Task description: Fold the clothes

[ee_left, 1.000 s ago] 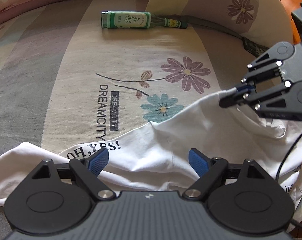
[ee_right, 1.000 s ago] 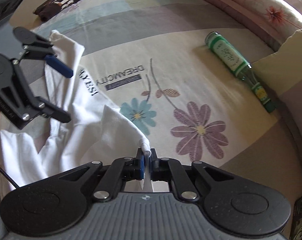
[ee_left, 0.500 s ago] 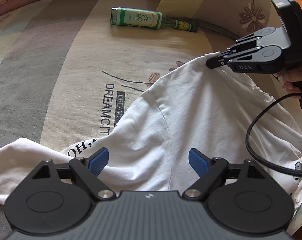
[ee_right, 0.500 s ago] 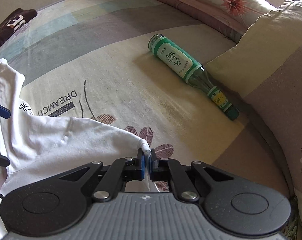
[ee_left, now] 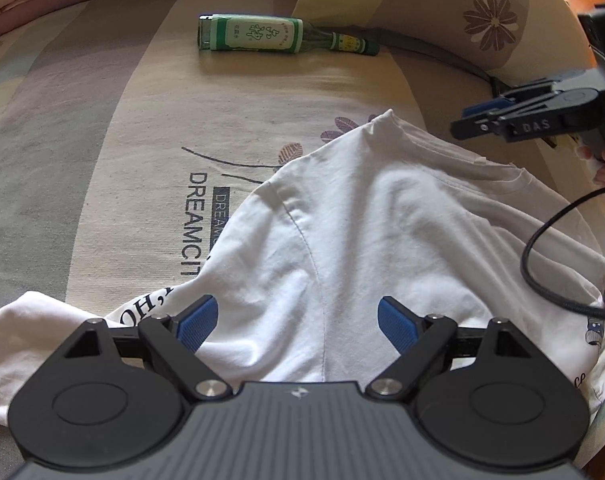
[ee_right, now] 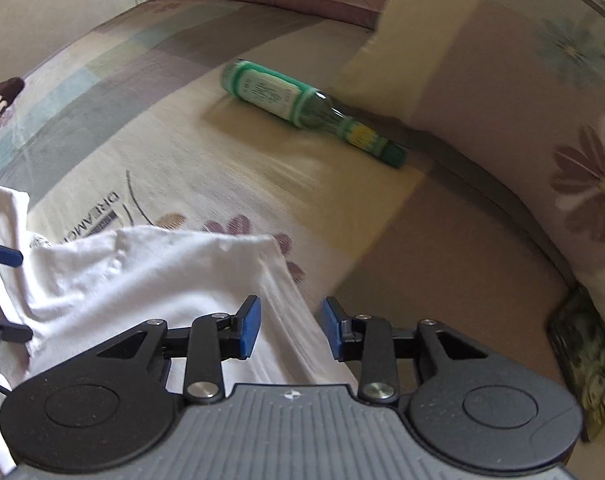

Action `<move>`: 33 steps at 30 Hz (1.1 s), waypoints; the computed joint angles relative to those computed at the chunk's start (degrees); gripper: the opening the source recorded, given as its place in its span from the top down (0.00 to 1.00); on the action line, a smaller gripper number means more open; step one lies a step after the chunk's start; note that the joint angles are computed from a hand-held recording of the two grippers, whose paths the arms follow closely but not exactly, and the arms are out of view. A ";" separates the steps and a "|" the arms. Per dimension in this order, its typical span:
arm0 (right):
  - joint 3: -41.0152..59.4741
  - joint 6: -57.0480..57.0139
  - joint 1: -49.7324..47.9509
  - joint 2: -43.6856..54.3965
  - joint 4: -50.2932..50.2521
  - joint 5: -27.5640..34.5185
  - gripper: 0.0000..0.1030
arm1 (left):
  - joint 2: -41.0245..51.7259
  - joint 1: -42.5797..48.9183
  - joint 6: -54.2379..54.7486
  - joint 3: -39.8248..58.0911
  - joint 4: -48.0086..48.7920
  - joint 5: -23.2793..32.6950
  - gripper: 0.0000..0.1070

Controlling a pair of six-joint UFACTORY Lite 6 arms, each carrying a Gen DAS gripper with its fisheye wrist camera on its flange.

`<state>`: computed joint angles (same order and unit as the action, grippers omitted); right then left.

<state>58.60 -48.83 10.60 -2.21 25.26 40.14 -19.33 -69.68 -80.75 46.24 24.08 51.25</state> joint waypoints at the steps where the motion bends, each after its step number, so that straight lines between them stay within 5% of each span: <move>1: -0.30 -0.15 -3.06 -0.75 -1.62 0.96 0.62 | 0.76 0.22 0.42 0.42 -0.02 -0.61 0.19; 13: -3.34 -10.09 -29.20 -2.79 -6.46 5.76 0.60 | 17.19 2.18 13.32 14.66 -6.33 -7.26 0.19; 33: -20.13 -19.09 -41.85 -18.51 -2.24 24.46 0.55 | 41.97 7.14 37.40 44.54 -18.56 -10.32 0.18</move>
